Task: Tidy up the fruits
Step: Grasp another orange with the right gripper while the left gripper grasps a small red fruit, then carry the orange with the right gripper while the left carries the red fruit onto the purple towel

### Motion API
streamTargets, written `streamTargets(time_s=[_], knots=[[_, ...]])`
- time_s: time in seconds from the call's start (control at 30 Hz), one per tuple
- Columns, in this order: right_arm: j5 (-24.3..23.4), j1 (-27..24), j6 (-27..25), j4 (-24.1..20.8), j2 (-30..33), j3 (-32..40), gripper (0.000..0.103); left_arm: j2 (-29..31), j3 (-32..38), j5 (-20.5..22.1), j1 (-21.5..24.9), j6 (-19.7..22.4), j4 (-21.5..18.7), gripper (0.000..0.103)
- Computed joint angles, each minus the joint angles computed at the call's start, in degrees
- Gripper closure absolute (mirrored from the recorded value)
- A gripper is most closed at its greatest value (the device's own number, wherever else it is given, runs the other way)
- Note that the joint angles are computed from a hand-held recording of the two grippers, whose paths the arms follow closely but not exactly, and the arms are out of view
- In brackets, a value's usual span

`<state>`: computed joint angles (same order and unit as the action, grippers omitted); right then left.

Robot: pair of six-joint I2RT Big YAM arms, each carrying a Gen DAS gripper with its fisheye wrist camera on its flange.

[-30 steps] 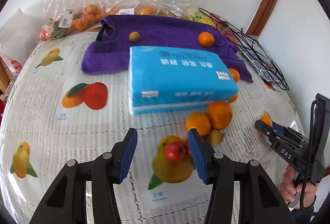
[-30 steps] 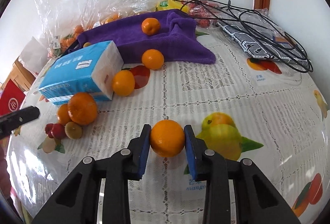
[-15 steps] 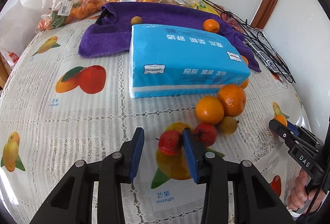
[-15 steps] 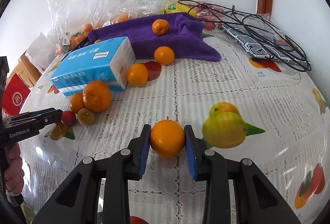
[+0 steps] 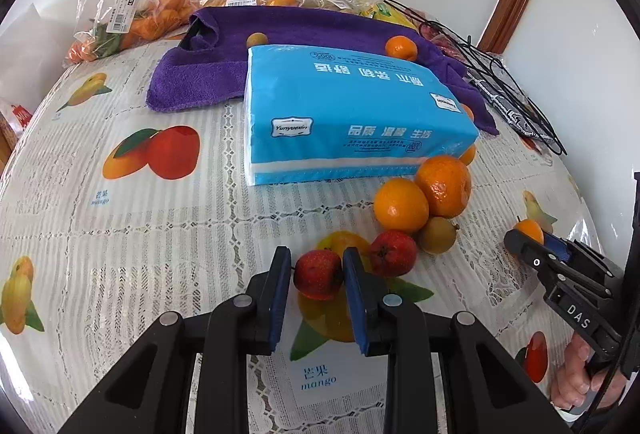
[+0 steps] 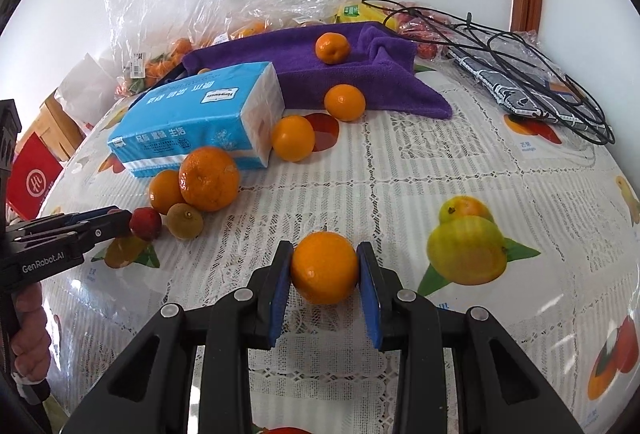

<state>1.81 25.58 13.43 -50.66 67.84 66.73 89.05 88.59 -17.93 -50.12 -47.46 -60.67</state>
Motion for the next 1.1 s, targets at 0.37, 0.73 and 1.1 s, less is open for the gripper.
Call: streamTargets(time_s=[0.37, 0.73, 1.1], knots=[[-2.4, 0.4, 0.9, -0.8, -2.0, 0.3, 0.071, -3.4, -1.7, -2.9, -1.8, -2.3, -1.4, 0.077], [3.3, 4.9, 1.7, -3.9, -4.4, 4.1, 0.071, -5.1, 0.5, -6.4, -3.9, -4.6, -4.8, 0.077], [1.7, 5.4, 0.2, -5.4, -2.8, 9.2, 0.071, -6.1, 3.5, -10.2, -4.4, -6.1, -7.4, 0.077]])
